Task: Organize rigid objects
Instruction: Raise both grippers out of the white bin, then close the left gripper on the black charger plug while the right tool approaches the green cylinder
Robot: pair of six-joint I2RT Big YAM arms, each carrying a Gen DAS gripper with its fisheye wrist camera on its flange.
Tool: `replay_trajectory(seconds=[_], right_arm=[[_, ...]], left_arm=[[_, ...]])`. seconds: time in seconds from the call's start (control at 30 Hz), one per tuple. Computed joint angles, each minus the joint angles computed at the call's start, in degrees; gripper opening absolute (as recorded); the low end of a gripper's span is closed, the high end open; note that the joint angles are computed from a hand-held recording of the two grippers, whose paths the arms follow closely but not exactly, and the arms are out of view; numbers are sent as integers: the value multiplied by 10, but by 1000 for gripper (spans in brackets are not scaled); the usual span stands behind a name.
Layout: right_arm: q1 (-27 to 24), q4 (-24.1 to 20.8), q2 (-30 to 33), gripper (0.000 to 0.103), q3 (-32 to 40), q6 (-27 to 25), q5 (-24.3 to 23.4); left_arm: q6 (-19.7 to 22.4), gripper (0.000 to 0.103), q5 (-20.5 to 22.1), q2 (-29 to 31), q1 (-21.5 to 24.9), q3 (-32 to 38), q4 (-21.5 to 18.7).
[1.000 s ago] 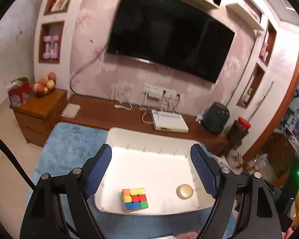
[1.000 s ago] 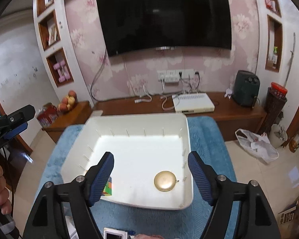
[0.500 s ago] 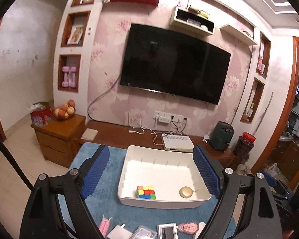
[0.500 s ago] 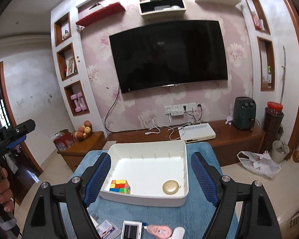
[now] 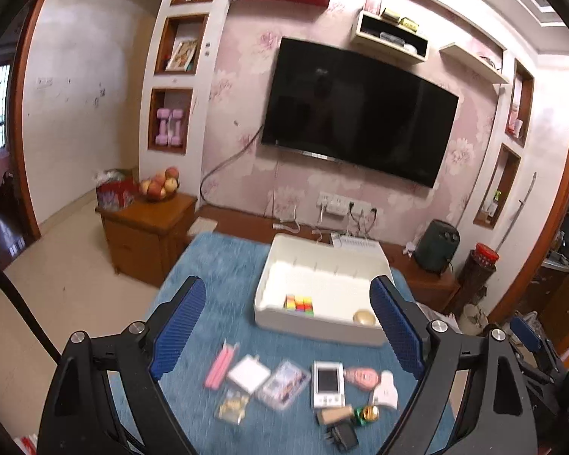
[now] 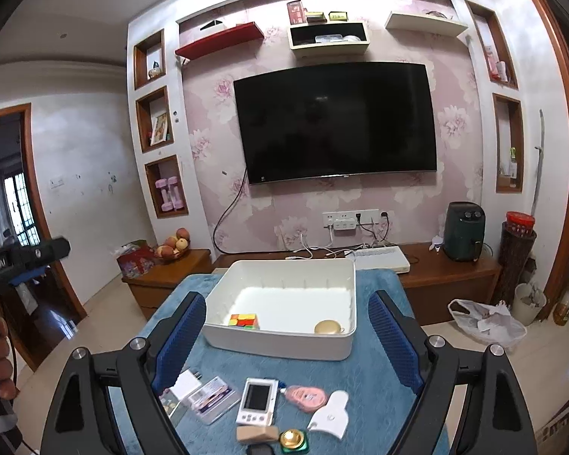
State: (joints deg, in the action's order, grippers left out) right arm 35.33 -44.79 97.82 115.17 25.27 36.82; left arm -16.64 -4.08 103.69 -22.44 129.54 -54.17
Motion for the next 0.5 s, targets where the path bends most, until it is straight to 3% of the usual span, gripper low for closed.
replay_trajectory(seconds=[0.2, 0.5], right_arm=[[21, 5, -17, 88, -41, 26, 18], [48, -48, -6, 88, -41, 54, 30]], left_arm=[[-17, 90, 15, -32, 3, -48, -26], [-19, 90, 60, -36, 17, -70, -72]])
